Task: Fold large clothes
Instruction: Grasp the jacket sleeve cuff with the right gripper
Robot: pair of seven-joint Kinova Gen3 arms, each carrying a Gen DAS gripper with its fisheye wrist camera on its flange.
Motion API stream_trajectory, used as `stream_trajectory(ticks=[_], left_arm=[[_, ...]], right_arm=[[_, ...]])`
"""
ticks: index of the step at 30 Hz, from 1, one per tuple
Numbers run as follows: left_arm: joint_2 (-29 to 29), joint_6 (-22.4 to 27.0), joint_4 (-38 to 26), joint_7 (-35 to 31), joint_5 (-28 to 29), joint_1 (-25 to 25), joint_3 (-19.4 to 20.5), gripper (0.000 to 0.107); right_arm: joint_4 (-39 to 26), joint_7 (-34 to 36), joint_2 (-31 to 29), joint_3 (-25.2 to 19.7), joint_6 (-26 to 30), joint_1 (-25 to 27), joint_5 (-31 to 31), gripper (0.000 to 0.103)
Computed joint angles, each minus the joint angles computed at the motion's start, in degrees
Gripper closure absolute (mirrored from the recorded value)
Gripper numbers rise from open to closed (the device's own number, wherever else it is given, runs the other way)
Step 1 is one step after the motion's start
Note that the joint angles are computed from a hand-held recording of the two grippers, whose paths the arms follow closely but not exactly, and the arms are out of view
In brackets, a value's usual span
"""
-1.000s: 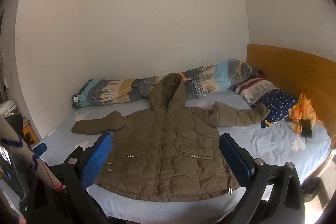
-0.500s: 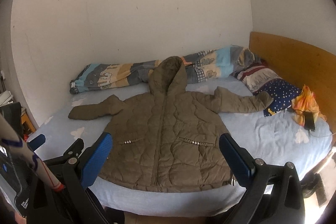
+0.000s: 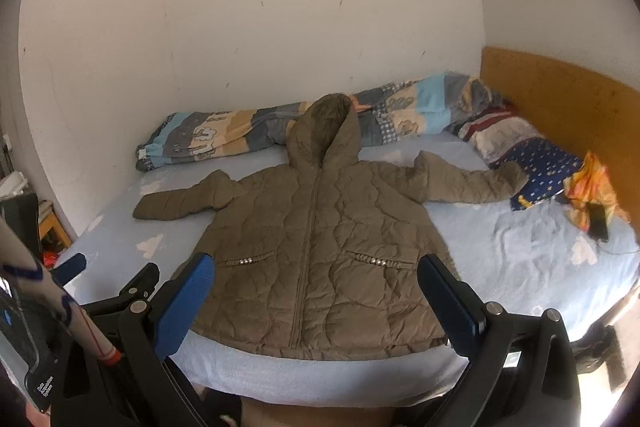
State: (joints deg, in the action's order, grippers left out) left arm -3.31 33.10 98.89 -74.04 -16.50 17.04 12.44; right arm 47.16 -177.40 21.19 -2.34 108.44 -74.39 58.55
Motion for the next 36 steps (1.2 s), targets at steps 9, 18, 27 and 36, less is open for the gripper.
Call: stream_trajectory(ticks=[9, 18, 27, 36], left_arm=[[18.53, 5.13, -21.32, 10.16, -7.63, 4.11, -5.24, 0.004], [39.6, 6.91, -44.38, 15.5, -7.53, 13.85, -13.84, 0.004], [54.63, 21.21, -66.82, 6.53, -1.32, 14.47, -14.27, 0.004], [58.14, 25.66, -72.33, 3.74, -0.05, 15.41, -16.87, 0.004]], right_arm=[[19.04, -7.38, -16.32, -1.18, 4.49, 12.21, -3.01, 0.0], [31.24, -6.76, -28.49, -0.21, -6.89, 34.21, -12.57, 0.0], [42.06, 0.82, -32.14, 21.92, -27.86, 42.17, -25.47, 0.0], [49.4, 13.26, -27.39, 39.8, -48.75, 50.16, -37.25, 0.003]])
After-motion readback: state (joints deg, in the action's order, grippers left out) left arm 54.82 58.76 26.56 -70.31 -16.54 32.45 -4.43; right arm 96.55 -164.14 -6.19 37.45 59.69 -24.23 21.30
